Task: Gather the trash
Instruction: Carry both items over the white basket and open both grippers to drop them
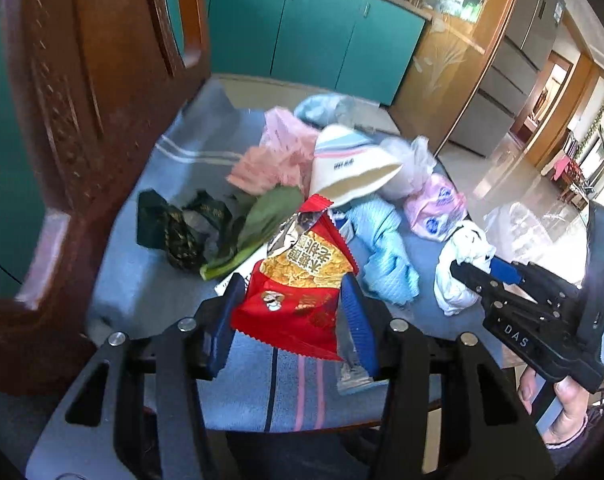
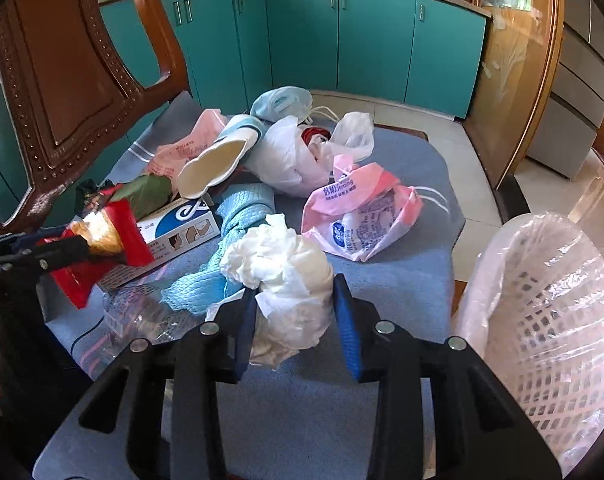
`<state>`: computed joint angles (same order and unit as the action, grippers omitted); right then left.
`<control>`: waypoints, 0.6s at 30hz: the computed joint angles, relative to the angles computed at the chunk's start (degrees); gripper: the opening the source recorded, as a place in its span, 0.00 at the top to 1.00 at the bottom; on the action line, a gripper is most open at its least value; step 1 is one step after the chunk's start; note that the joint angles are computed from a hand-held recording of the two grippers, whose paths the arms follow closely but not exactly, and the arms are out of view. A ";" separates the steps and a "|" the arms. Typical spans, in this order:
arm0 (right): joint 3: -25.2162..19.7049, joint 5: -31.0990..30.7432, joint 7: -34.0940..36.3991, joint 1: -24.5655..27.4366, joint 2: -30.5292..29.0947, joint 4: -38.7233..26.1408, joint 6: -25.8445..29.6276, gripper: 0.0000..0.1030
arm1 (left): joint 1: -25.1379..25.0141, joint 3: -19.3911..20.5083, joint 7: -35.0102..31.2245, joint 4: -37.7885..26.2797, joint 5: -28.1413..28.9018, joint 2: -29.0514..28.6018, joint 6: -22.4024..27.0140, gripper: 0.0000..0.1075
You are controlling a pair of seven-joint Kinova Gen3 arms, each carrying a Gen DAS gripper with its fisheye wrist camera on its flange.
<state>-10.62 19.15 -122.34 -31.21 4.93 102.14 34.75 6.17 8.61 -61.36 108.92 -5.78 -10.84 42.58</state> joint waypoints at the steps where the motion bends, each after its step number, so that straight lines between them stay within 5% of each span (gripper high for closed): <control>1: 0.21 1.08 -1.18 -0.14 -1.25 0.67 -0.45 0.64 | -0.10 0.64 0.88 -0.14 -0.81 -0.80 0.11 0.53; 8: -2.11 9.76 -10.00 6.19 -12.32 5.58 -0.91 0.64 | 0.99 5.47 3.91 -3.59 -4.72 -2.05 -0.27 0.53; 12: -4.21 13.17 -14.11 12.66 -17.67 8.65 1.63 0.64 | 4.93 7.62 2.59 -7.30 -4.87 1.84 -1.97 0.53; 18: -2.38 9.62 -12.38 19.93 -23.83 13.10 4.15 0.64 | 12.90 9.37 -0.37 -15.15 -5.63 12.09 -3.89 0.53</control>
<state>-13.00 28.77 -134.72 -11.28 -18.90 115.24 38.90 19.07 17.98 -61.73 93.78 -11.41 1.24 38.69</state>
